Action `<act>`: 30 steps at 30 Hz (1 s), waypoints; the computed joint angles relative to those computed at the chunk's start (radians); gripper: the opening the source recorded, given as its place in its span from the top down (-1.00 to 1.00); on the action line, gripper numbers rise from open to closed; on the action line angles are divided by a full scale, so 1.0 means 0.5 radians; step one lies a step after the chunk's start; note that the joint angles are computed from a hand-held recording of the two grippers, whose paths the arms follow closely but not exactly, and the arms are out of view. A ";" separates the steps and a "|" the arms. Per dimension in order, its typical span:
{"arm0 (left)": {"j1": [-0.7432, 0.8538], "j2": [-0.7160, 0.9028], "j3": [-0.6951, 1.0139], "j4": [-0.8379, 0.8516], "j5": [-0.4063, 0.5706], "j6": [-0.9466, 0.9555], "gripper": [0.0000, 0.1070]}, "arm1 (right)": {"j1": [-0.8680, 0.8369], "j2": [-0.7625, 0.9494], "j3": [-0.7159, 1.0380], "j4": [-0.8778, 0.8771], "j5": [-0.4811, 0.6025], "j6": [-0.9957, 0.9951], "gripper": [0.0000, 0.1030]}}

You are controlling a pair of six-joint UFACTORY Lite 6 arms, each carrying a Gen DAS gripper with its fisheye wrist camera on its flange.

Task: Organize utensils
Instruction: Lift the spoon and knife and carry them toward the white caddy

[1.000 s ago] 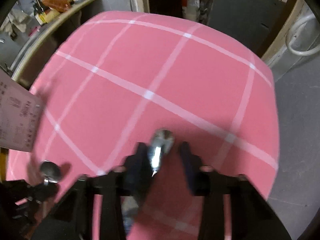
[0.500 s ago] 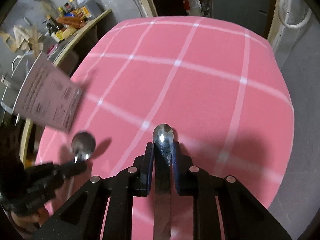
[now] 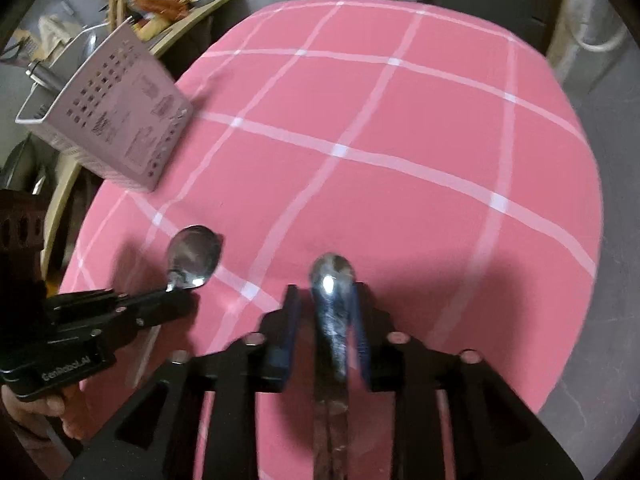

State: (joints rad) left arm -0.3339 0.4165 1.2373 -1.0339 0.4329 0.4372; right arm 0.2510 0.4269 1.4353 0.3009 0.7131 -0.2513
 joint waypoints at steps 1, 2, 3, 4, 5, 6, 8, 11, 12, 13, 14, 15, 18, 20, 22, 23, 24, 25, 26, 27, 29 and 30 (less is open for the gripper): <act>0.005 -0.007 -0.006 -0.003 0.006 0.011 0.94 | 0.042 -0.005 -0.012 -0.094 -0.040 0.074 0.55; 0.007 -0.017 -0.015 -0.006 0.010 0.019 0.94 | 0.091 -0.056 -0.086 -0.201 -0.108 0.165 0.64; 0.017 -0.042 -0.046 -0.048 0.015 0.067 0.94 | 0.122 -0.076 -0.112 -0.224 -0.140 0.198 0.64; 0.027 -0.082 -0.087 -0.119 0.012 0.142 0.94 | 0.116 -0.097 -0.124 -0.164 -0.133 0.181 0.65; 0.036 -0.144 -0.145 -0.227 0.002 0.256 0.94 | 0.070 -0.157 -0.181 -0.020 -0.140 0.095 0.65; 0.042 -0.199 -0.188 -0.290 -0.007 0.335 0.94 | 0.029 -0.230 -0.243 0.100 -0.151 0.038 0.66; 0.056 -0.332 -0.251 -0.332 -0.021 0.433 0.94 | -0.033 -0.464 -0.404 0.336 -0.212 -0.060 0.66; 0.132 -0.653 -0.365 -0.471 -0.026 0.672 0.94 | -0.023 -0.747 -0.519 0.457 -0.336 -0.057 0.66; 0.171 -0.723 -0.371 -0.481 -0.007 0.705 0.94 | -0.012 -0.831 -0.531 0.536 -0.401 -0.073 0.66; 0.213 -0.796 -0.371 -0.508 0.010 0.742 0.94 | -0.034 -0.872 -0.532 0.636 -0.429 -0.154 0.66; 0.281 -0.880 -0.356 -0.539 0.037 0.778 0.94 | -0.001 -0.887 -0.493 0.672 -0.491 -0.152 0.66; 0.333 -0.914 -0.312 -0.532 0.058 0.770 0.94 | 0.066 -0.845 -0.419 0.646 -0.571 -0.084 0.66; 0.525 -0.959 -0.125 -0.518 0.129 0.754 0.94 | 0.132 -0.807 -0.206 0.846 -0.716 -0.213 0.66; 0.639 -0.938 0.010 -0.563 0.161 0.805 0.94 | 0.169 -0.689 0.038 1.004 -0.761 -0.320 0.66; 0.752 -0.874 0.141 -0.713 0.164 0.974 0.94 | 0.212 -0.546 0.273 1.098 -0.810 -0.388 0.66; 0.812 -0.818 0.218 -0.787 0.170 1.045 0.94 | 0.228 -0.458 0.412 1.142 -0.806 -0.431 0.66; 0.818 -0.762 0.275 -0.872 0.155 1.098 0.94 | 0.247 -0.371 0.548 1.103 -0.789 -0.393 0.66; 0.862 -0.722 0.294 -1.041 0.181 1.234 0.94 | 0.279 -0.301 0.648 1.040 -0.795 -0.332 0.66; 0.893 -0.685 0.295 -1.233 0.202 1.408 0.94 | 0.301 -0.218 0.774 0.986 -0.772 -0.284 0.66; 0.923 -0.665 0.289 -1.341 0.233 1.504 0.94 | 0.321 -0.178 0.836 0.943 -0.758 -0.242 0.66; 0.957 -0.664 0.229 -1.558 0.286 1.690 0.94 | 0.377 0.006 1.082 0.784 -0.702 -0.091 0.66; 0.939 -0.650 0.196 -1.720 0.300 1.826 0.94 | 0.420 0.084 1.165 0.699 -0.706 -0.010 0.66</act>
State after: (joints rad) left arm 0.1357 0.0916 1.3355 -1.8940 0.5827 1.3503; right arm 0.4610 0.4688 2.0176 0.6506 0.3603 -0.2560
